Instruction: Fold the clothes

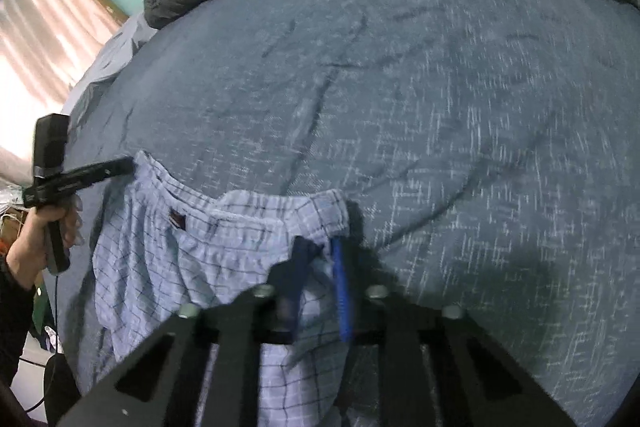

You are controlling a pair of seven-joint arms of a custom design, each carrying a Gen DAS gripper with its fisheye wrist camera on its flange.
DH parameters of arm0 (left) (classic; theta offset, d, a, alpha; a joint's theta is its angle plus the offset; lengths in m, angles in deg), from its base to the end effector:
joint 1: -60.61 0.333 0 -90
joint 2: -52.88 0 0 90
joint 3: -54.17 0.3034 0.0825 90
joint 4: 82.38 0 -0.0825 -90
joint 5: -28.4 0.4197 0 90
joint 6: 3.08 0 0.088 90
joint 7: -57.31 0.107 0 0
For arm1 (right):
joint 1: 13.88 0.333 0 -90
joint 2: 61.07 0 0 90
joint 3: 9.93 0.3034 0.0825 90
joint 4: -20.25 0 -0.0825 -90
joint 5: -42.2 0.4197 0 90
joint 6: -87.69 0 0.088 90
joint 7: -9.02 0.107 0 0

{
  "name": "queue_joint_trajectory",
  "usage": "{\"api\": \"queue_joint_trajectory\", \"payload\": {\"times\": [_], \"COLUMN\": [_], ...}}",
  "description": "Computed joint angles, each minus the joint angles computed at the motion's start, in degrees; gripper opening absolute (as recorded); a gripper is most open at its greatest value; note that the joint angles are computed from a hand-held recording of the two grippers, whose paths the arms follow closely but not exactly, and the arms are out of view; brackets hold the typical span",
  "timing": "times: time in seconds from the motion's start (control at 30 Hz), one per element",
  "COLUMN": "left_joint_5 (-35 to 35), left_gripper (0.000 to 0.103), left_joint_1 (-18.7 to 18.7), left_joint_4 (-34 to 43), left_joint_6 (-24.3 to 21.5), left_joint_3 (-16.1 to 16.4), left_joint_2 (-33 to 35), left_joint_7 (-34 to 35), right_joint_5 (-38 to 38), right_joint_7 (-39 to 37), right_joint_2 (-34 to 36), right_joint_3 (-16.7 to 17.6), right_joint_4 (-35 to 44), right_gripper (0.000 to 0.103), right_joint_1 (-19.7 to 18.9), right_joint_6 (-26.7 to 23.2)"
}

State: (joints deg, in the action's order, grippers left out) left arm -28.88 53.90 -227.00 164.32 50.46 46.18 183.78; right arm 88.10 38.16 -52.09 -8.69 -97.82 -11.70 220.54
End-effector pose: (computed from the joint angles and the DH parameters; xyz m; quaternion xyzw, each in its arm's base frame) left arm 0.4983 -0.0378 0.3189 -0.7075 0.6339 -0.3030 0.0759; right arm 0.6134 0.0499 0.3398 -0.8403 0.4489 0.0399 0.3014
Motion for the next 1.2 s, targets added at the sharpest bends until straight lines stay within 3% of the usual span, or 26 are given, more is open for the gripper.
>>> {"api": "queue_joint_trajectory", "payload": {"times": [0.03, 0.33, 0.43, 0.53, 0.63, 0.7, 0.77, 0.83, 0.87, 1.07, 1.2], "left_joint_5": [0.0, -6.7, -6.0, -1.0, 5.0, 3.5, -2.8, -8.1, -9.0, -11.9, -11.5], "left_gripper": [0.005, 0.001, 0.001, 0.001, 0.001, 0.002, 0.005, 0.014, 0.019, 0.021, 0.019], "left_joint_1": [-0.1, -3.1, -3.1, -1.9, -0.4, -0.3, -0.8, -0.8, -0.6, 1.5, 2.8], "left_joint_4": [0.0, -1.9, -1.3, -0.5, 0.4, 0.8, 0.9, 1.0, 1.1, 3.5, 3.9], "left_joint_6": [0.1, 8.3, 7.3, 6.1, 3.9, 2.9, 1.8, 1.1, 0.8, -2.5, -3.0], "left_joint_3": [-0.1, 1.7, 2.2, 1.2, 0.1, 0.1, 0.7, 0.9, 0.8, 0.1, -1.0], "left_joint_2": [0.1, -2.6, -1.8, -0.1, 1.6, 1.8, 1.0, 0.2, 0.3, 2.5, 3.3], "left_joint_7": [0.2, 3.3, 1.6, -2.7, -7.5, -5.9, -1.0, 2.8, 3.2, 3.0, 2.3], "right_joint_5": [0.5, 7.9, 9.8, 8.0, 2.7, 2.0, 5.6, 10.2, 11.8, 0.1, 0.9], "right_joint_7": [-0.7, -3.7, -5.0, -3.0, 1.7, 2.4, 2.2, 3.5, 4.2, 14.3, 11.6], "right_joint_2": [-0.2, -2.5, -3.2, -2.2, -0.4, 0.2, 0.3, 1.3, 1.7, 6.0, 4.8], "right_joint_3": [0.1, -0.2, 0.0, 0.1, -0.2, -0.1, 0.2, 0.2, 0.3, 0.8, 2.3], "right_joint_4": [0.0, -0.8, -1.9, -2.0, -0.9, -0.6, -0.2, 1.3, 2.0, 6.2, 4.1], "right_gripper": [0.003, 0.002, 0.002, 0.002, 0.003, 0.004, 0.012, 0.054, 0.057, 0.054, 0.026], "right_joint_1": [-0.1, -0.2, 0.6, 1.5, 1.6, 1.1, 0.1, -1.2, -1.5, 0.6, 0.1], "right_joint_6": [0.0, 2.5, 5.4, 6.6, 5.4, 4.8, 4.2, 1.8, 1.3, 0.0, 1.9]}}
